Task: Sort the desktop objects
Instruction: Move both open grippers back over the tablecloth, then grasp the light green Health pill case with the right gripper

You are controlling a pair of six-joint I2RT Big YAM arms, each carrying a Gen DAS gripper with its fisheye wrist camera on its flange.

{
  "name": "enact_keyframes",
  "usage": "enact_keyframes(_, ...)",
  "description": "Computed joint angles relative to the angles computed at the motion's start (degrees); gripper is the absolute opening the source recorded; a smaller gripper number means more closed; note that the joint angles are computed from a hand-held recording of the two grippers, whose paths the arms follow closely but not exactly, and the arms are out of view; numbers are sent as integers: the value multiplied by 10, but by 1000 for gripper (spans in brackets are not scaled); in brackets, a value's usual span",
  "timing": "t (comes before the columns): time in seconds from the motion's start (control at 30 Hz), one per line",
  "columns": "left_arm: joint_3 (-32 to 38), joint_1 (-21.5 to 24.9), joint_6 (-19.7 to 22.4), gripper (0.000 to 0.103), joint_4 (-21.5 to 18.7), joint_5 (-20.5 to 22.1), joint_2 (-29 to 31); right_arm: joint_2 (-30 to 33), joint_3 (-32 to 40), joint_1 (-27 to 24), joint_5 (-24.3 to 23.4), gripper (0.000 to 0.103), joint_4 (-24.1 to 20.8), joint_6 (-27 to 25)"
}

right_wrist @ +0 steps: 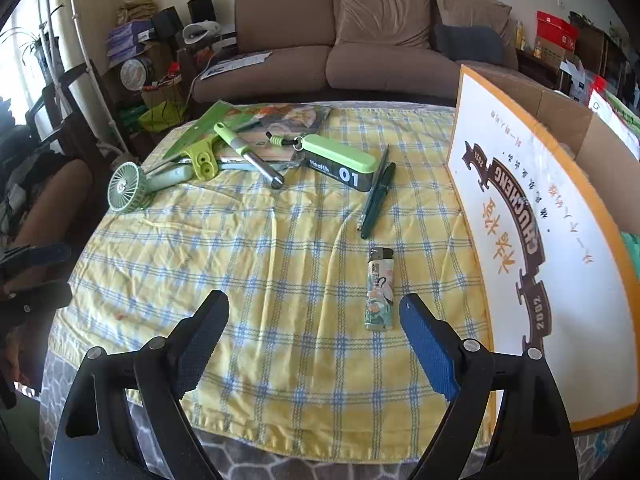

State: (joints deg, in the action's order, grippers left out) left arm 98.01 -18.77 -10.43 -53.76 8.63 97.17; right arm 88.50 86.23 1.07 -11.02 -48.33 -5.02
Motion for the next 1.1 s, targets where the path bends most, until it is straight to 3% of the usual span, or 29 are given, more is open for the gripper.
enact_keyframes(0.27,27,46,6,103,20,-31,25,64,61,-3,-11,89,9,-3)
enact_keyframes(0.47,50,85,-24,103,26,-2,52,137,161,-7,-7,90,-15,-23)
enact_keyframes(0.57,66,91,-31,103,11,24,69,193,241,-4,5,90,-43,-51)
enact_keyframes(0.7,76,84,-15,103,6,20,74,282,366,-2,12,90,-97,-73)
enact_keyframes(0.8,80,87,-6,103,5,18,71,326,425,-3,-6,90,-116,-83)
enact_keyframes(0.97,78,105,-7,103,3,29,66,399,533,-8,-39,88,-190,-95)
enact_keyframes(1.03,76,114,-14,103,3,43,65,416,559,-7,-42,73,-219,-113)
enact_keyframes(1.07,75,118,-18,103,4,49,64,423,571,-5,-37,51,-235,-123)
enact_keyframes(1.1,73,121,-23,103,6,54,62,426,576,-4,-34,39,-245,-135)
